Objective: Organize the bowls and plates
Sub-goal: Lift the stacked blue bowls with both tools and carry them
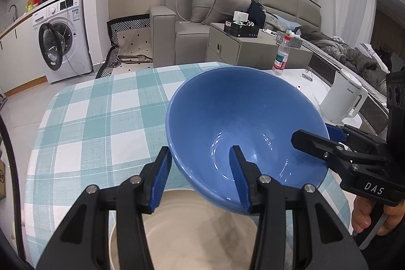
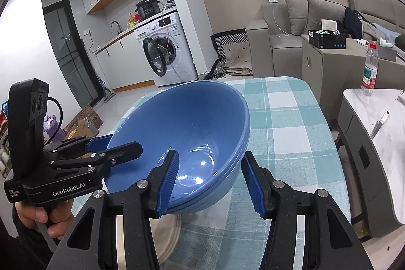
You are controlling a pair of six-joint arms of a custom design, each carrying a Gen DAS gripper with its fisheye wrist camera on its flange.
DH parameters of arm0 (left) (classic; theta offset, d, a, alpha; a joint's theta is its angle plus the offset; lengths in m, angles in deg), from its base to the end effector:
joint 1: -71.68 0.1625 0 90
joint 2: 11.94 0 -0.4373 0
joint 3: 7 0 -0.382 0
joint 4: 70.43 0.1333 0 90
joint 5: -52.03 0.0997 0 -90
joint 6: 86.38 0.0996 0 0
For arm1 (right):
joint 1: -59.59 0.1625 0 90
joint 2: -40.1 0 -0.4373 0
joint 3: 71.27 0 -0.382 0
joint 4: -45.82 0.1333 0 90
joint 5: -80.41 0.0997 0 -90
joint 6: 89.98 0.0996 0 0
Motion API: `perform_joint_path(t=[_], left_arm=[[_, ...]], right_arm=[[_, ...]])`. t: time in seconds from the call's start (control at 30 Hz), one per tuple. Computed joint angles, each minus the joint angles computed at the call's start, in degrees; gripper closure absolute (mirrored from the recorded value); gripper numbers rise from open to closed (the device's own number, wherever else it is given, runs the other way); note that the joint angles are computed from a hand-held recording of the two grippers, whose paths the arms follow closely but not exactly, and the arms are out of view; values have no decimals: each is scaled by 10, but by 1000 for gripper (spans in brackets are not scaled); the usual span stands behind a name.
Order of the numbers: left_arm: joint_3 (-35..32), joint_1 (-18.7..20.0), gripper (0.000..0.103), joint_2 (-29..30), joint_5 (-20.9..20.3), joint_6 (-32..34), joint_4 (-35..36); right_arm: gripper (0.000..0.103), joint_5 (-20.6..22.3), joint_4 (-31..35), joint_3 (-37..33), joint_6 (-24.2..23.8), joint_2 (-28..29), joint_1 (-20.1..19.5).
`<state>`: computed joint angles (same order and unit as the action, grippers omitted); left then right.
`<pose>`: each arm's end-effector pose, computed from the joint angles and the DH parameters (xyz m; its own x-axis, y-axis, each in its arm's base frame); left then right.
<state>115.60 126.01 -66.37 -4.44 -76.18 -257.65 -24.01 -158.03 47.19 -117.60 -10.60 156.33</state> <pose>-0.1525 -0.5354 0.1394 -0.7302 0.3897 -0.5612 0.6493 0.6515 -0.3924 0.1735 -0.5436 0.1522 -0.8331 -0.2622 0.4870 -0.5278 0.6402 -0.5583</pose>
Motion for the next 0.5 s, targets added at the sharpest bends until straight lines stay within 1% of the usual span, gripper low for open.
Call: perform_joint_path(t=[0.37,0.5], left_arm=[[26,1,57,-30,10,-8,-20],[37,-1,57,-41,19,-9,-26]], right_arm=[[51,6,-2,5,-9,5,21],[51,8,0,5,-11,9,28]])
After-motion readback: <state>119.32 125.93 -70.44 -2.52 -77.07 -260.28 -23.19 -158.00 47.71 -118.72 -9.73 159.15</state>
